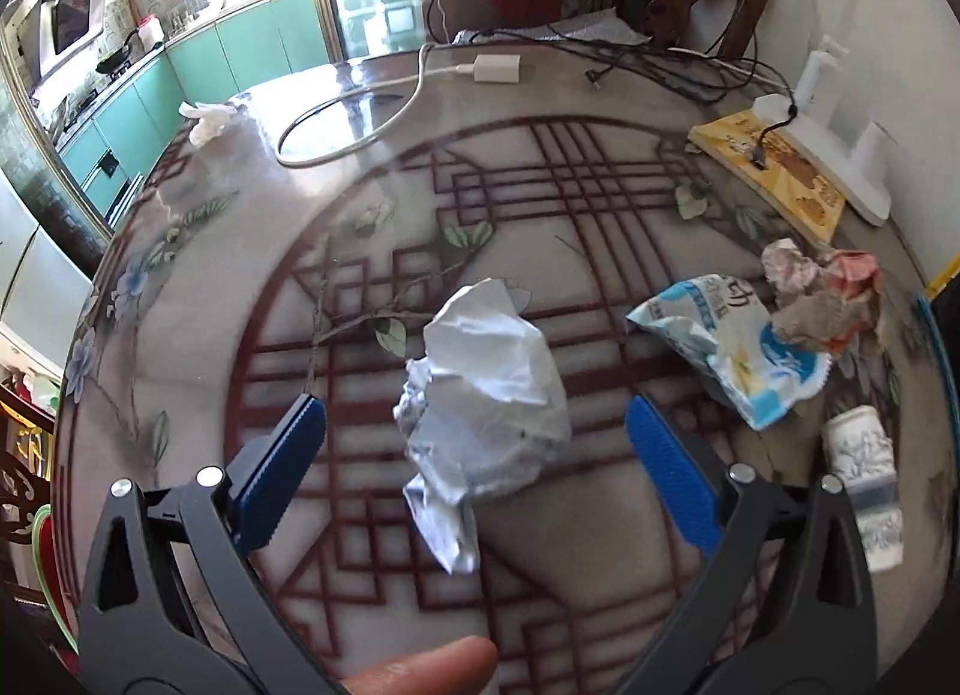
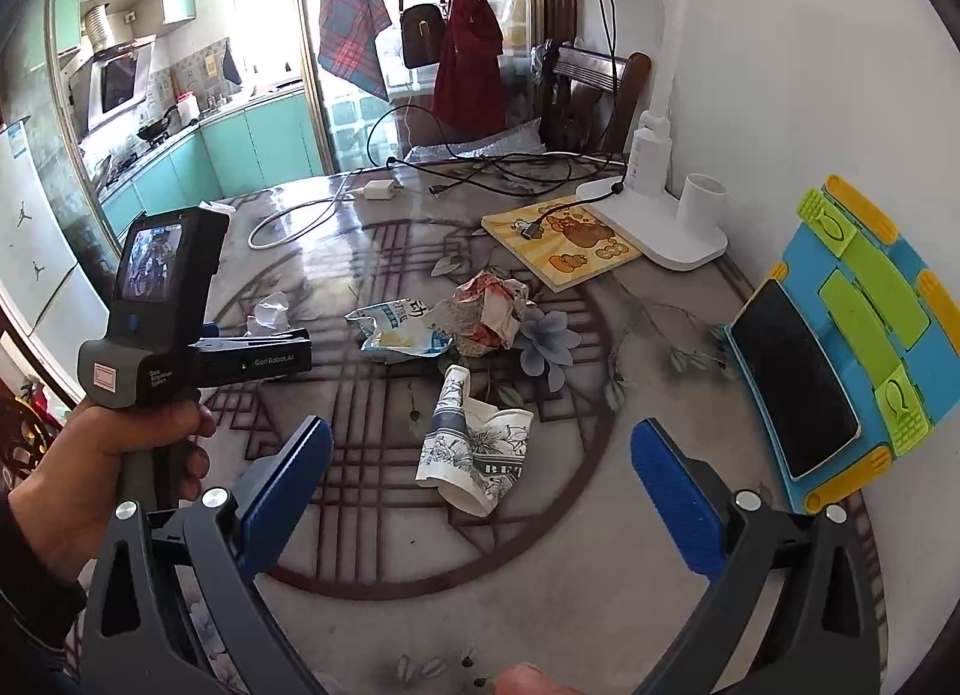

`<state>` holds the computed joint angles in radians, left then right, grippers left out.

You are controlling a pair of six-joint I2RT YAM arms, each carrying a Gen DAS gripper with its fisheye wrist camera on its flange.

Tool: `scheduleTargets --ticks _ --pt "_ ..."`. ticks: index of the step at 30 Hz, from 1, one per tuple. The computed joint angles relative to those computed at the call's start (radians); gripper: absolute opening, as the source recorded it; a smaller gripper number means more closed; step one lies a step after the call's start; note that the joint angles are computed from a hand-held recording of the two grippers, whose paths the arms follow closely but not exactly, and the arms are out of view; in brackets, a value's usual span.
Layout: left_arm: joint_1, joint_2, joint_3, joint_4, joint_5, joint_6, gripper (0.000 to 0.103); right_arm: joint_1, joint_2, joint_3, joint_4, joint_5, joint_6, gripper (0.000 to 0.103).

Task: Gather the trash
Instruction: 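Grasp the crumpled white plastic bag with the left tool, then grasp the printed paper cup with the right tool while the left tool holds the bag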

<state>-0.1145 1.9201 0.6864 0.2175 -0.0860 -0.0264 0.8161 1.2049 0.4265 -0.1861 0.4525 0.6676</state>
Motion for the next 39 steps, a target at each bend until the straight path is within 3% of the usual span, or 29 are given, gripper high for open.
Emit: scheduleTargets --ticks 5,6,7,9,12,17,22,31,39 --pt "0.019 0.069 0.044 -0.008 -0.004 0.002 0.095 -0.070 0.030 -0.022 0.043 -0.050 -0.018 0.097" --pt "0.021 0.077 0.045 -0.001 -0.009 0.005 0.084 -0.082 0.038 -0.027 0.056 -0.066 -0.020 0.097" --pt "0.020 0.088 0.049 0.003 -0.016 0.005 0.080 -0.089 0.045 -0.030 0.065 -0.073 -0.025 0.097" --pt "0.030 0.103 0.058 -0.007 -0.018 -0.002 0.058 -0.094 0.059 -0.033 0.077 -0.083 -0.027 0.097" --pt "0.043 0.092 0.040 0.015 0.007 0.007 0.051 -0.114 0.074 -0.038 0.096 -0.104 -0.032 0.097" --pt "0.053 -0.008 -0.039 0.017 0.035 0.064 0.050 -0.154 0.146 -0.037 0.153 -0.161 -0.049 0.097" --pt "0.088 -0.243 -0.160 -0.026 0.074 0.132 0.050 -0.149 0.312 0.015 0.234 -0.181 -0.063 0.097" --pt "0.226 -0.720 -0.292 -0.301 0.239 0.263 0.050 -0.174 0.496 0.092 0.285 -0.196 -0.037 0.097" --pt "0.386 -1.036 -0.328 -0.570 0.365 0.405 0.051 -0.188 0.639 0.176 0.301 -0.170 -0.029 0.097"
